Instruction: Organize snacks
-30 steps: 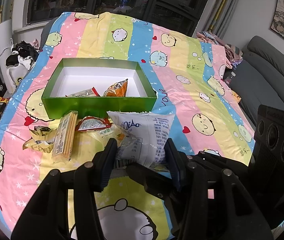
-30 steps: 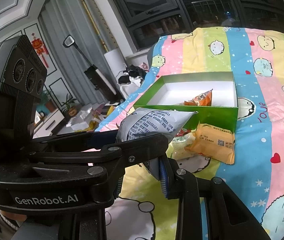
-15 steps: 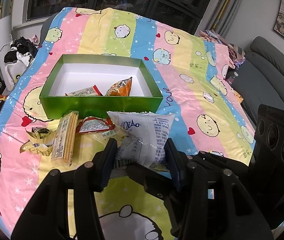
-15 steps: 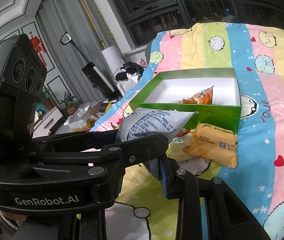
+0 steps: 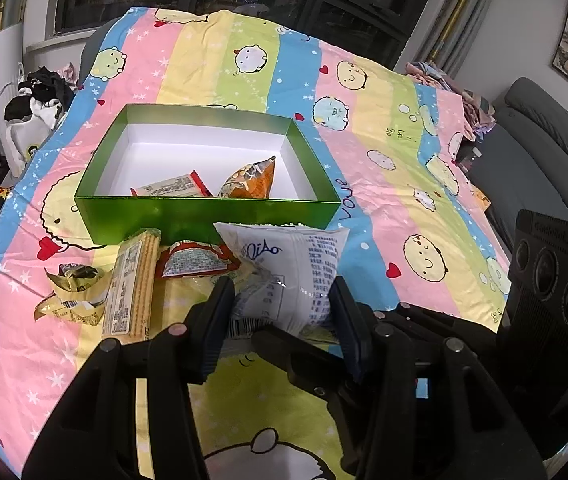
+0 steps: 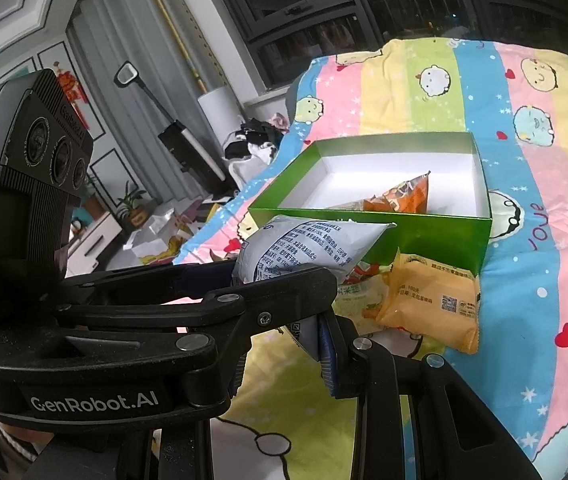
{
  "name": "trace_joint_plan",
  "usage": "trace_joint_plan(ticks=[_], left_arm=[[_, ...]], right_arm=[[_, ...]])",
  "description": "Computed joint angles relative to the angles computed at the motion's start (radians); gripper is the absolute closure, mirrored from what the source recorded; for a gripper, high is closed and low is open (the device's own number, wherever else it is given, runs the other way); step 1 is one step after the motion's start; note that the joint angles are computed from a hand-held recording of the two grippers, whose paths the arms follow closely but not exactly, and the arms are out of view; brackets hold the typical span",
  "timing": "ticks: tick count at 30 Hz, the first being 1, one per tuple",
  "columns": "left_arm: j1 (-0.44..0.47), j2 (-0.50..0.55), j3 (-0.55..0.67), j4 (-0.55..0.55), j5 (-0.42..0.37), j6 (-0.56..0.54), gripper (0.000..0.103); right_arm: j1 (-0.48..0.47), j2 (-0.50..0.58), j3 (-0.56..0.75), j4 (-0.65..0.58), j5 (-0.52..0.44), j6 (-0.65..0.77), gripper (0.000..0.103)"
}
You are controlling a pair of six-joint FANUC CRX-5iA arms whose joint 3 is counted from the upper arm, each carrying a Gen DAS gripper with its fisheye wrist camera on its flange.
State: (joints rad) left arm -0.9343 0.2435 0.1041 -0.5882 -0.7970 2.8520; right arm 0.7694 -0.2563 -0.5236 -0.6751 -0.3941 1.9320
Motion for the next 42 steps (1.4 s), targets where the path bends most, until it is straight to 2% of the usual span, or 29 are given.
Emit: trace_joint_plan(ticks=[14, 18, 24, 31, 35, 42], left_arm=[[0.067, -0.017, -0.025, 0.034, 0.067, -0.066, 0.055], [0.104, -0.024, -0.032, 0.062, 0.105, -0.113, 0.055], [0.165, -0.023, -0.018, 0.109, 0.128, -0.201, 0.056], [0.276, -0.013, -0.061, 0.289, 0.22, -0.361, 0.056], [0.329, 0.006, -0.095, 0.411, 0.266, -0.443, 0.056], [0.381, 0.035, -0.135, 0.548, 0.317, -0.508, 0.056]], right_arm=[[-0.027, 0.068, 0.073, -0.035, -0.012, 0.052, 0.071], [-0.035, 0.095, 0.105, -0.04, 0.0, 0.068, 0.071], [-0.076, 0.171, 0.207, -0.082, -0.036, 0.145, 0.071], [-0.117, 0.277, 0.317, -0.122, -0.087, 0.192, 0.071], [-0.12, 0.339, 0.364, -0.097, -0.104, 0.164, 0.071], [-0.119, 0.417, 0.423, -0.052, -0.132, 0.112, 0.071]])
